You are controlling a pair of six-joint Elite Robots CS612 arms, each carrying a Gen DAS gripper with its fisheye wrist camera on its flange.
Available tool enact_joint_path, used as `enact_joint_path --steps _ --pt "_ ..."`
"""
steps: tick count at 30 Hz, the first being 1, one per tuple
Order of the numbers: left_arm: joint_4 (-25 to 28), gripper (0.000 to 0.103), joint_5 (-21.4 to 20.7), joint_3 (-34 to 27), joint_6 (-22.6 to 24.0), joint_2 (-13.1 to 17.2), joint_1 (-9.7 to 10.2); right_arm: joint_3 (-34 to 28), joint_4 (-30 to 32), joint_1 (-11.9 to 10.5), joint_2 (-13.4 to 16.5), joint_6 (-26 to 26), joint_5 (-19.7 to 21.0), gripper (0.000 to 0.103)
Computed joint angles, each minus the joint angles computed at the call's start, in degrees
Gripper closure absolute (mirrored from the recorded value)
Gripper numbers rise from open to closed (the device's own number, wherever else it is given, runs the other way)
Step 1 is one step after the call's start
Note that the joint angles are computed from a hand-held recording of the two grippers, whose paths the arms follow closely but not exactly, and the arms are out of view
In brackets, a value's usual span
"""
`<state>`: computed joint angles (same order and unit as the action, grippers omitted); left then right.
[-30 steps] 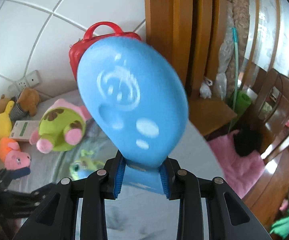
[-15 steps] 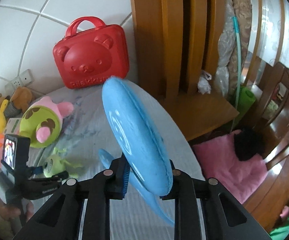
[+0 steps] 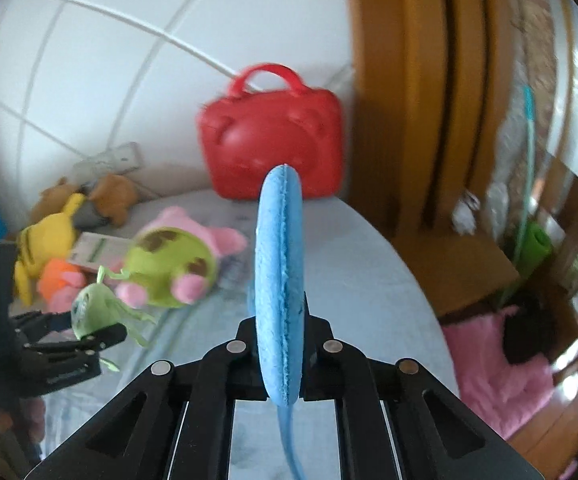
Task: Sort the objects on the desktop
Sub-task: 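Grasp the green one-eyed plush with the left tool while the right tool lifts the boomerang, then carry the green plush with the left tool while the right tool carries the boomerang to the crate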
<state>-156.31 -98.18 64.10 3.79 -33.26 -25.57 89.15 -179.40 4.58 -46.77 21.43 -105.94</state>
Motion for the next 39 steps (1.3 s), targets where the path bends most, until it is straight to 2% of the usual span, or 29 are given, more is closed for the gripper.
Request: enact_joint_path --steps 5,11,15,20,24,30,39 --pt "-5.52 0.041 0.81 4.56 -1.61 -3.78 3.27 -4.38 0.07 2.68 1.15 -3.75 2.93 0.095" --pt "-8.95 0.041 2.88 8.53 -2.98 -7.35 7.45 -13.03 3.45 6.71 4.53 -7.7 7.55 0.095" --pt "-10.83 0.041 5.16 10.47 -4.0 -8.91 10.24 -19.53 6.64 9.2 7.42 -9.72 10.38 0.095" --pt "-12.73 0.041 6.6 12.53 -3.94 -10.44 14.13 -29.96 11.52 12.47 12.43 -11.12 13.88 0.095" --pt "-13.6 0.041 7.23 14.0 -3.59 -11.45 16.93 -37.82 14.79 14.84 16.25 -12.52 15.07 0.095" --pt "-15.2 0.041 9.54 16.24 -5.66 -12.81 19.86 -48.99 20.88 17.04 21.58 -15.54 18.94 0.095" --pt "-16.86 0.041 15.68 19.5 -11.1 -15.04 21.74 -67.86 30.97 18.6 30.44 -23.25 26.13 0.095"
